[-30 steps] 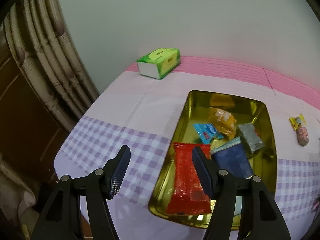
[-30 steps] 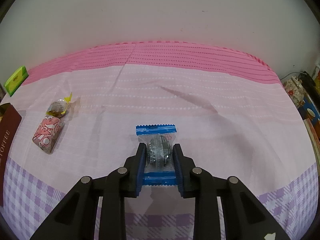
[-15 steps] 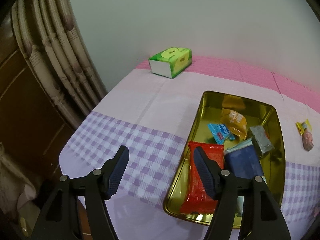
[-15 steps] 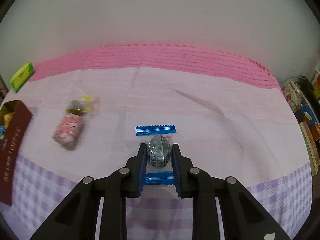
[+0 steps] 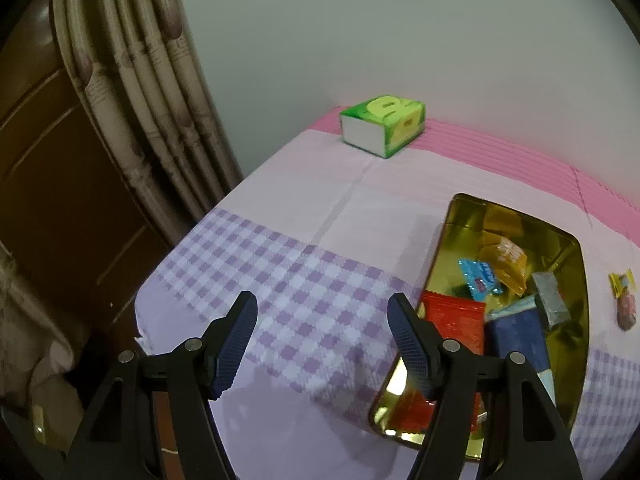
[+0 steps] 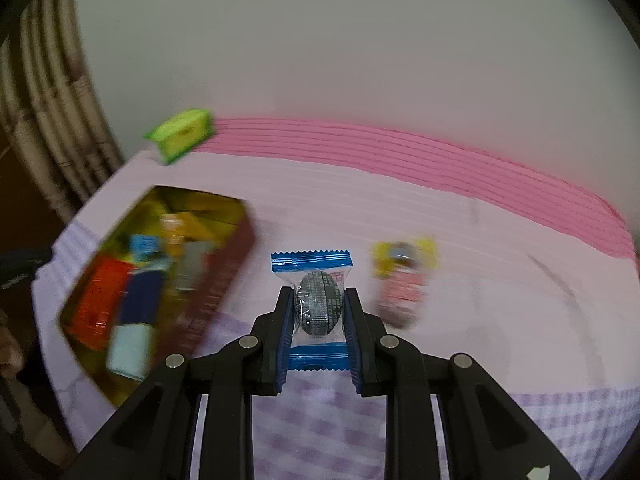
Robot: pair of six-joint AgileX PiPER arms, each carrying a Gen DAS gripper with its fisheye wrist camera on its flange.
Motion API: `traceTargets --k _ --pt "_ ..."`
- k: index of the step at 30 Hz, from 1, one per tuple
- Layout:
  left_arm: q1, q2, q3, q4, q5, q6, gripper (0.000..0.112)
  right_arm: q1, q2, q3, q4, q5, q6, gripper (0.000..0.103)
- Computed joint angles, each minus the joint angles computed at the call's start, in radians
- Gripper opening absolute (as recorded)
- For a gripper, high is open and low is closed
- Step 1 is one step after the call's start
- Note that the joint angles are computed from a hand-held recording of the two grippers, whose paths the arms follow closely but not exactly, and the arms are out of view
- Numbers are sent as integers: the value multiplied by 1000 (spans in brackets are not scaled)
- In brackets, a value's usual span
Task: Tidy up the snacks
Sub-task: 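Carry the blue-ended candy over the gold tin with the right tool, then open the right tool to drop the blue-ended candy into the tin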
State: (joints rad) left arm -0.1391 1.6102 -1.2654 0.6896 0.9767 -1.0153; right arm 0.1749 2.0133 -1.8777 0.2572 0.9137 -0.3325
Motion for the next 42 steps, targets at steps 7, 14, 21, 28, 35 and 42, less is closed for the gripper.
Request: traceTargets --k 7,14,21,28,35,42 --pt "29 3 2 1 34 -24 68 128 36 -65 11 37 26 22" --pt "62 2 7 -31 37 -33 68 214 83 -100 -10 45 47 22" --pt "71 2 6 -41 36 -36 68 251 132 -139 -25 71 70 22" --pt "62 4 3 -37 40 -34 68 261 164 -162 -28 94 89 22" --pt "60 4 5 -35 41 -41 68 271 162 -131 -40 86 92 25" --pt "54 5 8 -35 42 -37 68 273 155 -127 -37 84 85 26"
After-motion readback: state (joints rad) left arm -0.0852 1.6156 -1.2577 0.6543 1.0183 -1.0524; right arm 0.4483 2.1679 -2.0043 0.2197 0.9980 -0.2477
